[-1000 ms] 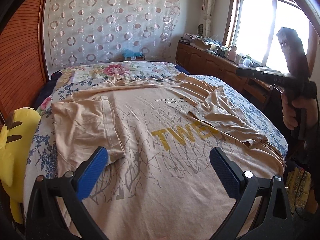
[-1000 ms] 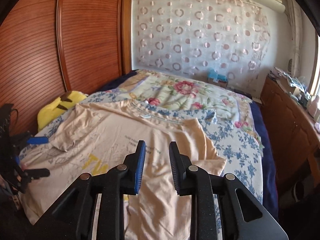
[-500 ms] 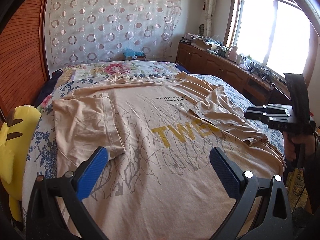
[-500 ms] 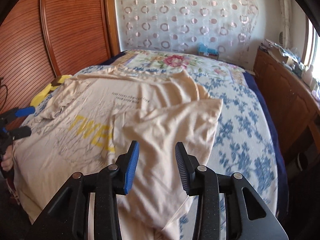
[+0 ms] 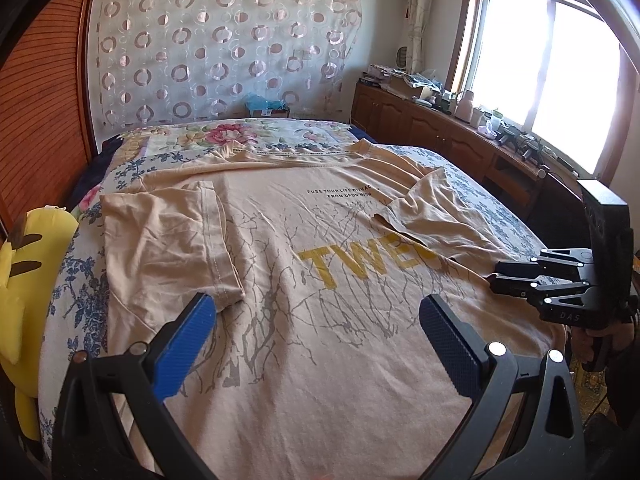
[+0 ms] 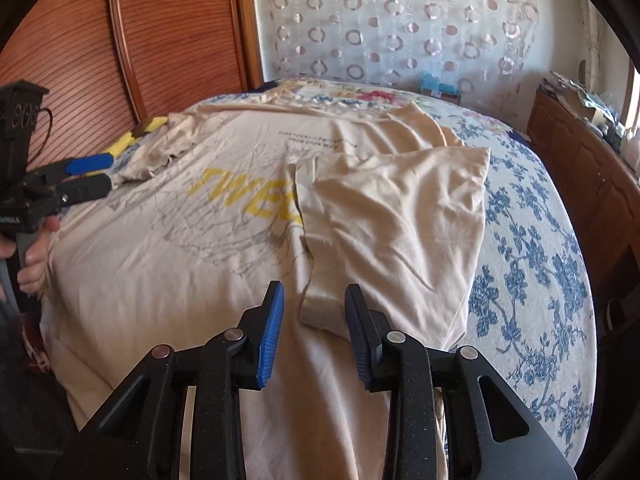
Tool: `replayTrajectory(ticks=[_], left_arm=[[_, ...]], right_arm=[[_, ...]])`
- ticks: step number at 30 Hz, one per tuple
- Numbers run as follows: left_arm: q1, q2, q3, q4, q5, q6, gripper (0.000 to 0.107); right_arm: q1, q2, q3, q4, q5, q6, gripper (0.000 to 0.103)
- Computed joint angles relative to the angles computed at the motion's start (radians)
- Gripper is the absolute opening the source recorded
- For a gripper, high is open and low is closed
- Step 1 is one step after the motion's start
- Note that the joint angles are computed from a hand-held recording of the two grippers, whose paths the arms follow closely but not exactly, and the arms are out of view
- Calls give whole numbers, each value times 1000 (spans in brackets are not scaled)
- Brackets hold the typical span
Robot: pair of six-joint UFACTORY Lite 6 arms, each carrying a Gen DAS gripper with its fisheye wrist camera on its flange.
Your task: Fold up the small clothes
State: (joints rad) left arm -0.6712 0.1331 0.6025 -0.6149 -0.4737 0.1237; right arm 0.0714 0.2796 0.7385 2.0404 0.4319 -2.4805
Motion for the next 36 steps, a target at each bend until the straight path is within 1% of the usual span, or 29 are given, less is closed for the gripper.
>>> replayTrajectory(ticks=[1, 2, 3, 4, 6, 8, 11, 13, 15, 19, 21, 23, 28, 30, 32, 33, 35, 36], left_arm=[[-1, 0, -1, 3, -1, -6, 102], [3, -2, -3, 10, 1, -11, 102], [6, -3, -4, 13, 2, -13, 102], [5, -2, -3, 11, 3, -12, 102], [7, -7, -6, 14, 4, -11, 102], [7, -6, -6, 18, 2, -17, 102], [9, -5, -5, 18, 2, -15, 102], [9, -5, -6, 20, 3, -17, 102], [8, -5, -5, 17, 2, -14, 102], [12, -8, -5, 20, 4, -13, 102], [12, -8, -5, 15, 4, -8, 102], [14, -9, -6, 15, 4, -7, 102], [29, -33, -12, -3, 13, 27, 102], [38, -50, -17, -28, 18, 58, 102], [59, -69, -24, -37, 24, 78, 102], [70, -79, -28, -42, 27, 89, 102], [94, -93, -30, -59, 35, 118, 102], [103, -97, -31, -72, 36, 134, 102]], right_arm=[[3, 9, 3, 23, -9, -22, 28], [6, 15, 3, 44, -13, -43, 24], [12, 21, 1, 102, -25, -99, 19], [13, 24, 2, 125, -33, -117, 18], [-3, 29, 9, 82, -15, -83, 12], [-19, 2, -11, 80, 10, -88, 9], [-51, -47, -26, -8, 55, 0, 7], [-82, -74, -22, -124, 91, 110, 7], [-87, -81, -18, -167, 95, 146, 7], [-68, -62, -15, -201, 76, 167, 7], [-62, -59, -26, -179, 71, 141, 8], [-64, -55, -26, -171, 73, 138, 11], [-88, -70, -21, -160, 89, 131, 16], [-99, -78, -16, -155, 96, 124, 21], [-105, -81, 2, -148, 91, 121, 33], [-109, -81, 13, -149, 91, 123, 36], [-114, -68, 48, -137, 81, 117, 51], [-117, -56, 69, -131, 76, 113, 53]])
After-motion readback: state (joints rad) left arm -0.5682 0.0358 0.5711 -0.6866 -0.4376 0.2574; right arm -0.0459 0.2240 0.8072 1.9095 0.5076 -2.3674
